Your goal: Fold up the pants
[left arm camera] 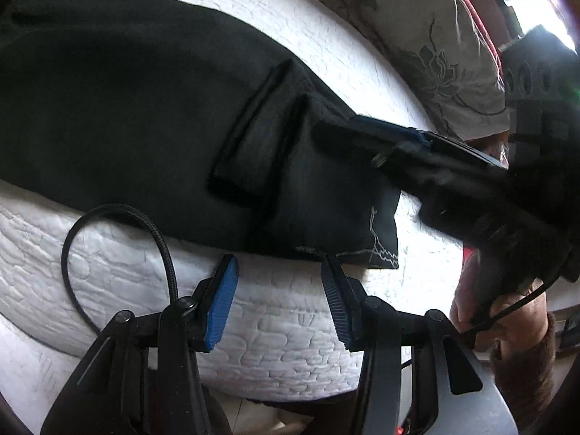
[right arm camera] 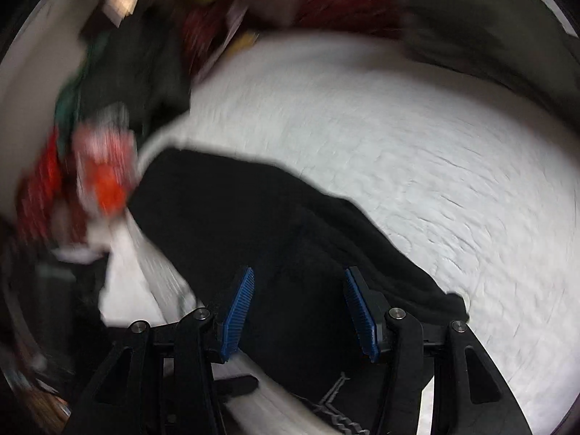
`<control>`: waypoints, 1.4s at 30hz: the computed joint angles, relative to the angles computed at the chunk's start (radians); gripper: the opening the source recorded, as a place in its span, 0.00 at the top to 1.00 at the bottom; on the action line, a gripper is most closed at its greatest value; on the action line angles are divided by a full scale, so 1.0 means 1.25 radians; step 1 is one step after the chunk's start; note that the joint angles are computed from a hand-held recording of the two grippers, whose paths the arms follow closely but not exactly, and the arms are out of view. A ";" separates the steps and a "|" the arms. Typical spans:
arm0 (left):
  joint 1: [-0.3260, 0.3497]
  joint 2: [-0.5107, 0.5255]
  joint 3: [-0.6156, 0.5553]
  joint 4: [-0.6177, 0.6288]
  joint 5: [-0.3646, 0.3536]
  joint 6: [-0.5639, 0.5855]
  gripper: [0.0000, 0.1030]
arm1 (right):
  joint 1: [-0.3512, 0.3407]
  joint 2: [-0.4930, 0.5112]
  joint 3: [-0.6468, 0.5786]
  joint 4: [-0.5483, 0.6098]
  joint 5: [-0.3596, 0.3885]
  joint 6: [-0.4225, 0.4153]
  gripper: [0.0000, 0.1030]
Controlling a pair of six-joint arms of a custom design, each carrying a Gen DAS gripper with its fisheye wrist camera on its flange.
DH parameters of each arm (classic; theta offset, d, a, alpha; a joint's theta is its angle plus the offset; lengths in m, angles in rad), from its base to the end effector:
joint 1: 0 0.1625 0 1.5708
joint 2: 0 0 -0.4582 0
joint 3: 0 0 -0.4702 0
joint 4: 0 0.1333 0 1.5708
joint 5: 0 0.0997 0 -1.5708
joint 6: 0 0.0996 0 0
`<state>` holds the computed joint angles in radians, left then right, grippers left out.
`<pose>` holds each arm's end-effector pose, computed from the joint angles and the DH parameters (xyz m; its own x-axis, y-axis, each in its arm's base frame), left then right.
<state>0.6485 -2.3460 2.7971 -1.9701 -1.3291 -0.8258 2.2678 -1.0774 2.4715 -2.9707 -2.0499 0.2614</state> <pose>-0.0621 -0.2443 0.1831 -0.9760 0.0863 -0.2001 0.1158 0.9833 -0.1406 0.3237 -0.2505 0.0154 -0.8249 -0.3502 0.4438 -0.4438 0.8874 -0.1247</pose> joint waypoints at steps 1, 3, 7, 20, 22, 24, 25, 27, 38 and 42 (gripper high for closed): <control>-0.008 -0.008 0.003 0.003 0.008 -0.006 0.56 | 0.014 0.014 -0.017 0.039 -0.033 -0.018 0.49; -0.026 -0.038 0.016 0.012 0.027 -0.024 0.56 | 0.026 0.038 -0.037 0.083 -0.069 -0.049 0.51; -0.070 -0.070 0.032 0.045 0.082 -0.067 0.72 | 0.048 0.071 -0.047 0.109 -0.138 -0.091 0.75; -0.070 -0.135 0.062 0.053 0.106 -0.112 0.86 | 0.027 0.033 -0.012 0.043 -0.079 -0.067 0.82; -0.056 -0.114 0.061 0.031 0.103 -0.106 0.86 | 0.027 0.043 -0.015 0.033 -0.090 -0.075 0.70; -0.067 -0.123 0.059 0.055 0.111 -0.118 0.86 | 0.025 0.058 -0.020 0.022 -0.101 -0.082 0.65; -0.075 -0.110 0.057 0.053 0.115 -0.126 0.86 | 0.023 0.070 -0.026 0.021 -0.103 -0.086 0.65; -0.097 -0.107 0.054 0.076 0.128 -0.149 0.87 | 0.028 0.092 -0.036 0.022 -0.121 -0.099 0.70; -0.078 -0.116 0.025 0.043 0.111 -0.160 0.92 | 0.061 0.057 -0.030 0.018 -0.129 -0.070 0.88; -0.052 -0.049 0.017 -0.010 0.137 -0.133 0.92 | 0.058 0.040 -0.037 -0.006 -0.124 -0.070 0.88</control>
